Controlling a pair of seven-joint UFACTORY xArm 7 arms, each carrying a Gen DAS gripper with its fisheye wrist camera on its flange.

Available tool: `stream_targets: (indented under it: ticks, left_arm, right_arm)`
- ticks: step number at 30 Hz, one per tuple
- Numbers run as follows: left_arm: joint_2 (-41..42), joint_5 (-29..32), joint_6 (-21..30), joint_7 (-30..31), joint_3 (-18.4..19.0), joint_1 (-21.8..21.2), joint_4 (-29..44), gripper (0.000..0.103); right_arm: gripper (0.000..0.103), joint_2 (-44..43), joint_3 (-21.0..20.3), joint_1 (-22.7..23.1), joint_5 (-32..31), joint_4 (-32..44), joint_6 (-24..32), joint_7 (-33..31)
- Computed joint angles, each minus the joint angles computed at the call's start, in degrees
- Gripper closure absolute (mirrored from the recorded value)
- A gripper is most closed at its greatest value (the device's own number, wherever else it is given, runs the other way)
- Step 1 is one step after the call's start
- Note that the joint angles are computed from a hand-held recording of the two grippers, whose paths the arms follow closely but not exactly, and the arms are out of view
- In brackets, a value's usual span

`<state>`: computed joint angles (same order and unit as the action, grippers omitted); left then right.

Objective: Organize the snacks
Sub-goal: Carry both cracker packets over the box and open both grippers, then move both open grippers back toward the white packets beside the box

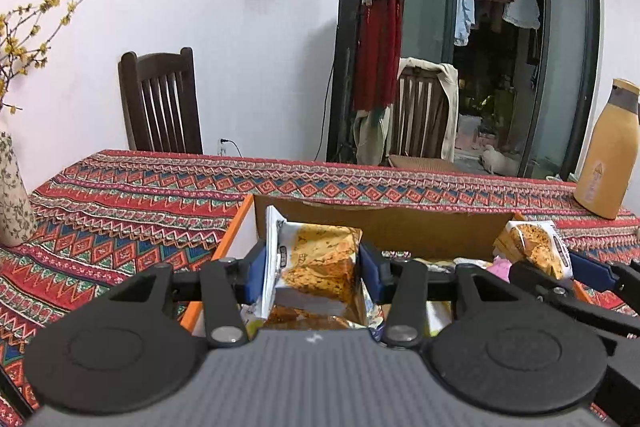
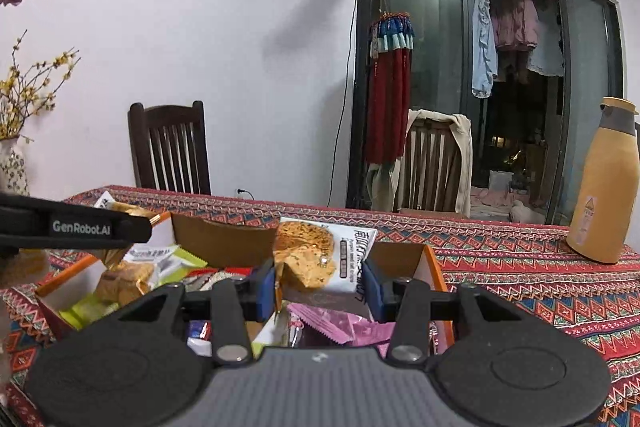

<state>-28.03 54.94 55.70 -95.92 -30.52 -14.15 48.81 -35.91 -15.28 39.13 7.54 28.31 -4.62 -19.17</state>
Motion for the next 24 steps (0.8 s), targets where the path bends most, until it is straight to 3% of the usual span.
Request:
stream_targets:
  ticks: [5, 8, 10, 11, 12, 13, 15, 24]
  left_arm:
    - [-1.3, -0.2, -2.1, -0.4, 0.9, -0.1, -1.7, 0.053]
    - [-2.5, 0.2, -2.6, -1.3, 0.4, 0.6, -2.6, 0.048]
    - [-3.4, 0.2, -2.6, -2.2, -0.2, 1.0, -3.0, 0.029]
    - [-3.9, 0.3, -2.0, -2.9, -0.9, 1.5, -3.0, 0.009]
    - [-4.3, 0.9, -1.2, -3.8, -1.8, 2.0, -3.1, 0.001]
    - [-4.9, 1.5, -0.7, -4.5, -2.6, 2.3, -3.2, 0.0]
    - [-5.5, 1.4, -0.8, -5.0, -2.9, 2.3, -3.3, 0.0]
    - [-6.1, 0.4, -0.8, -4.9, -3.5, 3.2, -3.3, 0.0]
  right_arm:
    - [0.059, 1.0, 0.4, -0.4, 0.2, 0.3, 1.1, 0.0]
    - [0.049, 1.1, 1.1, -1.1, 0.6, 0.4, 1.5, 0.1]
    - [0.033, 0.5, 1.4, -1.6, 0.8, 0.0, 1.6, 0.1]
    - [0.026, 0.3, 1.6, -1.8, 0.9, -0.2, 1.4, 0.2]
    - [0.013, 0.1, 1.8, -2.0, 1.1, -0.5, 1.0, 0.4]
    - [0.004, -0.2, 1.8, -2.1, 1.2, -0.7, 0.7, 0.7]
    - [0.0, -0.7, 1.6, -2.2, 1.3, -0.9, 0.5, 1.3]
    - [0.0, -0.7, 1.2, -2.7, 1.2, -0.7, 0.8, 2.3]
